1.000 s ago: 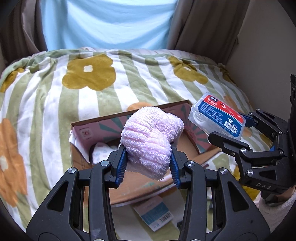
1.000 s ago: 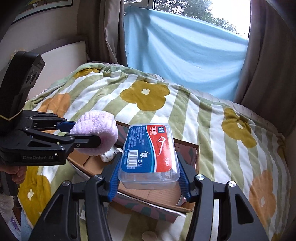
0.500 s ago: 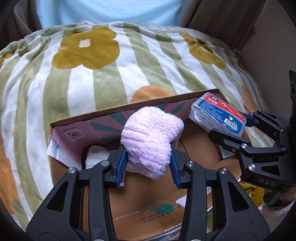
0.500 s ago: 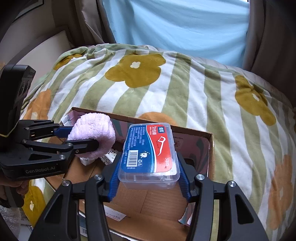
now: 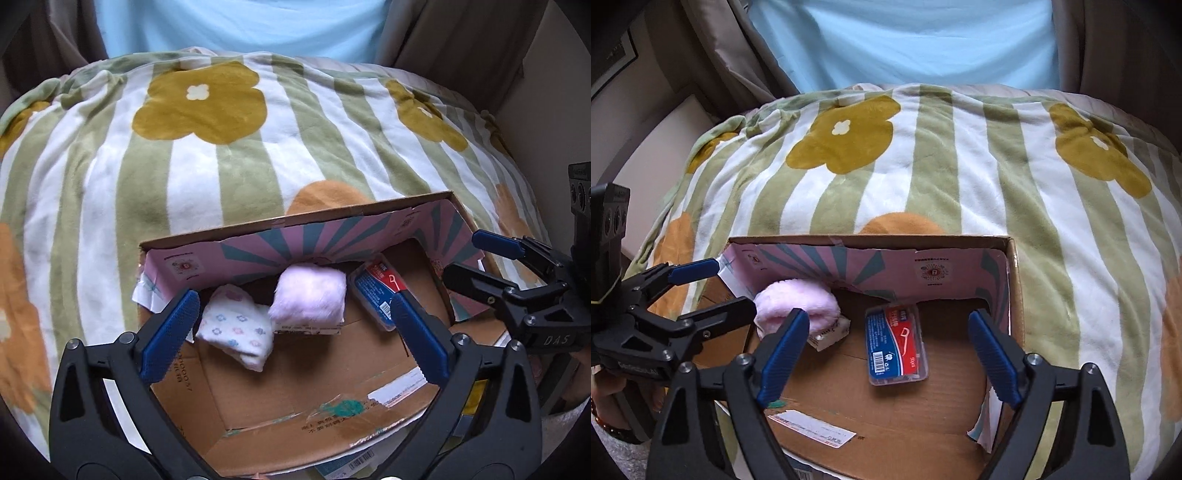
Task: Organize objects
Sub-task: 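Carry the cloth and floss case into the pink box and release both, then withdraw both tools toward the SUPER DEER box and blue cube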
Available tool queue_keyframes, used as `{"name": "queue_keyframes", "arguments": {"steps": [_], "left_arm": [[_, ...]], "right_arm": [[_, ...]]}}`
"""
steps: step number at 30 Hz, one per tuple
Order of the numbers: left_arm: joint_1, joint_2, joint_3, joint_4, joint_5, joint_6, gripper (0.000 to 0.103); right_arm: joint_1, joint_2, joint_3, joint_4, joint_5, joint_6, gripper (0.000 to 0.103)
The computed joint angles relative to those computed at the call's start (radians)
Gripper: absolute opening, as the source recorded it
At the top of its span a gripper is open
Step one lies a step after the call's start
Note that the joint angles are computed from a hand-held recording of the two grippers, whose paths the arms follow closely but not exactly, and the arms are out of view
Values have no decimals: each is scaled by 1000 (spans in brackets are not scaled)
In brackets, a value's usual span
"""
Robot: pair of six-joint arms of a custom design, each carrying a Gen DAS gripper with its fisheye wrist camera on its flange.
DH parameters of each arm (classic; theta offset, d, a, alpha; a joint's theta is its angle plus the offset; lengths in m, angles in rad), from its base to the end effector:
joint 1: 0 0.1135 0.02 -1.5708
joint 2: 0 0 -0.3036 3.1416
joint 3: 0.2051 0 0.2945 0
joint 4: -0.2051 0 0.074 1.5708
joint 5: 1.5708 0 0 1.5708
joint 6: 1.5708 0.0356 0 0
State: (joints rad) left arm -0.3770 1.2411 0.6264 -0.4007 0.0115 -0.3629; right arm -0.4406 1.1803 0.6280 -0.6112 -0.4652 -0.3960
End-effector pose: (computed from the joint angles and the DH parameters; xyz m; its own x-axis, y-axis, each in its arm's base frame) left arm 0.2320 -0.0923 0.1903 -0.8712 -0.0368 -0.4895 0.0690 0.9781 -0.1963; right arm 0.2088 -0.0808 0.1969 -0.8513 0.0203 -0.5244 -0.1170 0.9668 0.2272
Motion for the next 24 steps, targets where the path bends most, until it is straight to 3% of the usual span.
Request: {"name": "queue_keyframes", "arguments": {"steps": [2,13,17,24], "left_arm": [[8,-32,-16,-7,16,-6,103],[-90,-211,-49,-119,-55,-87,103],[-151,-268,-38,-187,-117,-131,103],[-335,-384,14,-346,-289,-270,103]], "right_arm": [[-12,-19,-5,-3,-14,-4,99],[-53,-136,-5,-100,-65,-40,100],[-82,-172,15,-172,-47,-54,100],[-253,-309,45,-340,-146,-195,100]]}}
